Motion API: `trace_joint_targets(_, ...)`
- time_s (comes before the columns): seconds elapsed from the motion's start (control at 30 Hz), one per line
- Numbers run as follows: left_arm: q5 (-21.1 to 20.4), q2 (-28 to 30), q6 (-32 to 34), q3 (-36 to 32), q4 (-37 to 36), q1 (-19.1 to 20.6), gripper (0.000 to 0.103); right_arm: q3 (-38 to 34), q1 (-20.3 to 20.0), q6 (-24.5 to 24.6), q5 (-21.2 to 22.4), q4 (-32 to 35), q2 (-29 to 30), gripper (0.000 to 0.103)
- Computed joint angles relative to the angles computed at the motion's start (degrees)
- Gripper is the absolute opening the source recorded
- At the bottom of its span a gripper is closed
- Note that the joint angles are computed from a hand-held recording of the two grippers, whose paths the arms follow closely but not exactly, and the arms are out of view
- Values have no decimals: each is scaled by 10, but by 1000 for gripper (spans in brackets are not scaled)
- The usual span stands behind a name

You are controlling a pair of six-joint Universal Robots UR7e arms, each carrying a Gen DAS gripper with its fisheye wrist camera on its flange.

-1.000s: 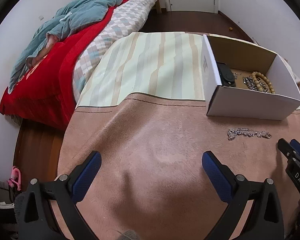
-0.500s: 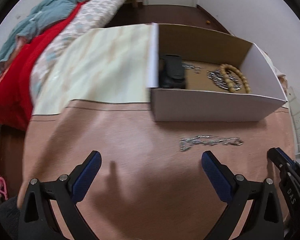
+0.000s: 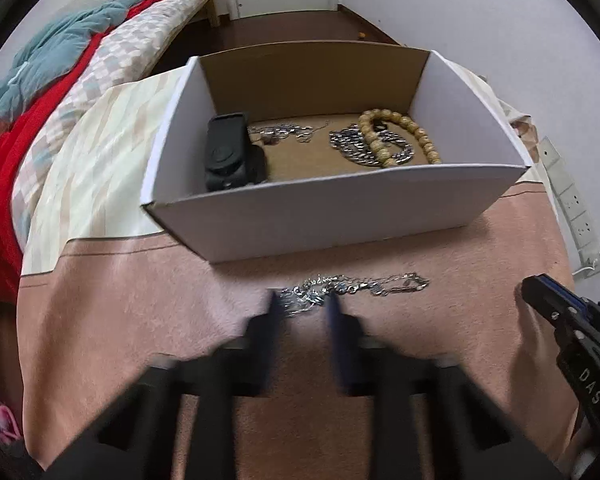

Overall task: Organize jewelry
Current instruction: 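Grasp the silver chain with the left tool while the right tool holds the ring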

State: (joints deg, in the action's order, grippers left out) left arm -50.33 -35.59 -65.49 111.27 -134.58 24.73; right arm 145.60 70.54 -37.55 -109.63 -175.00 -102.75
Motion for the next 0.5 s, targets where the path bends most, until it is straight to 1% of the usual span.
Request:
trace_joint_targets(0.2, -4, -16, -3, 16, -31, -3, 6, 2, 7, 8, 8, 20, -16, 13)
trace_joint_targets(0.37, -3, -51, 2, 37, -55, -26, 6, -1, 18, 15, 22, 56, -48, 13)
trace_joint_targets(0.5, -6, -71, 17, 39, -67, -39, 6, -7, 30, 26, 33, 86, -73, 13)
